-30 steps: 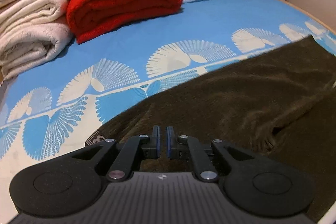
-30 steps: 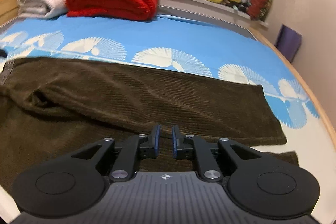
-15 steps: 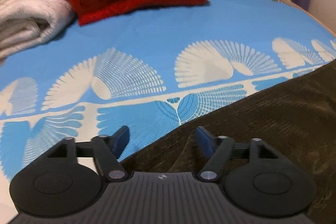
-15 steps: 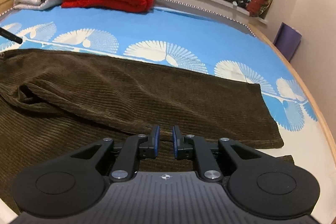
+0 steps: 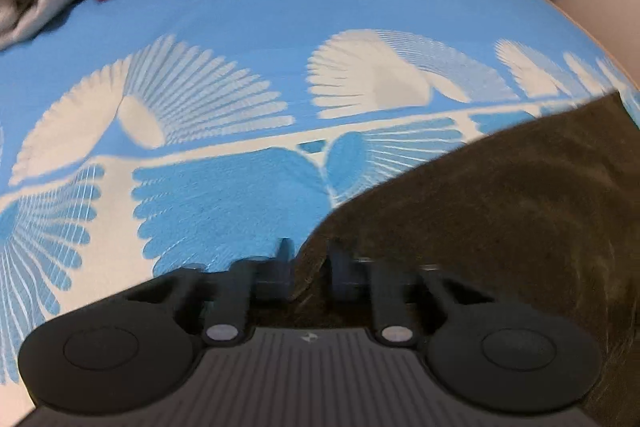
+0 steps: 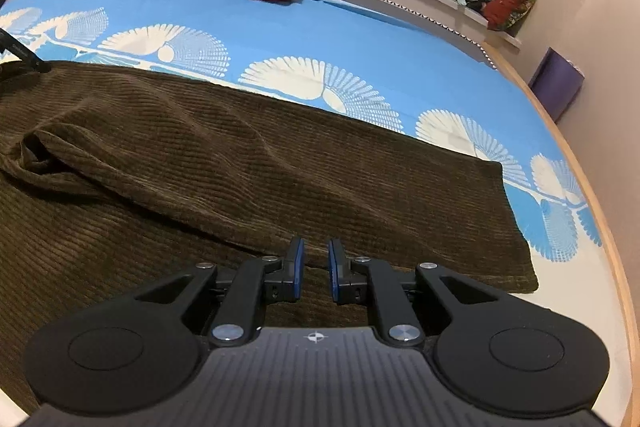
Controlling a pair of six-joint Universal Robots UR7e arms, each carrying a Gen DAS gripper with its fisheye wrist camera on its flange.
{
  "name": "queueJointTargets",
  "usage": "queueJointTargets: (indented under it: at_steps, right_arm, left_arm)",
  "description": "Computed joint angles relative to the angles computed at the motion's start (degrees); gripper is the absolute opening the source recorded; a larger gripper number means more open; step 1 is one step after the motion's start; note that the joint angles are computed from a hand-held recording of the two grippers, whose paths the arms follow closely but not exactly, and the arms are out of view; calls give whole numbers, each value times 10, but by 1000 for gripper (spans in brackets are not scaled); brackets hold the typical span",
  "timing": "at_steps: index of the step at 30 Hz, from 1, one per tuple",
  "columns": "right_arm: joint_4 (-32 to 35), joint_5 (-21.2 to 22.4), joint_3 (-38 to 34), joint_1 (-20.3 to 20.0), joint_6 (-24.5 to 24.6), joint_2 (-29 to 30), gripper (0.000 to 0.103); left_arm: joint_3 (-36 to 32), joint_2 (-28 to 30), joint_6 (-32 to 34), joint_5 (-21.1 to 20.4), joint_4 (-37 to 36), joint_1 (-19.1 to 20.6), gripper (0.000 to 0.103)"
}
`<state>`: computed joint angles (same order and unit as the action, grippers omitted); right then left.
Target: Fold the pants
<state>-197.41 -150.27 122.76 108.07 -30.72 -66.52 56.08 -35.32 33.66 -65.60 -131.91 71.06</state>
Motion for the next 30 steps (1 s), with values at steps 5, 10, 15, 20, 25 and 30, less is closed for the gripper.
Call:
queueJointTargets:
  at_steps: [5, 10, 15, 20, 25, 30]
  right_arm:
    - [-7, -9, 0, 2, 9, -3, 13]
    - [-25, -19, 5, 7, 0, -1, 13]
    - [-53, -24, 11, 15, -9, 1, 13]
    - [-71, -24, 23, 20, 13, -5, 13]
    - [-70, -26, 40, 30, 29, -11, 13]
    - [-83, -32, 50, 38, 9, -12, 13]
  left_arm:
    - [77, -29, 74, 45, -80, -24, 10]
    - [171, -94, 108, 69, -141, -63, 9]
    - [341, -217, 134, 94, -214, -121, 9]
    - [510, -344, 63, 127, -227, -176, 9]
    - [608, -412, -73, 146, -183, -191, 9]
    - [553, -412, -246, 87, -72, -154, 15]
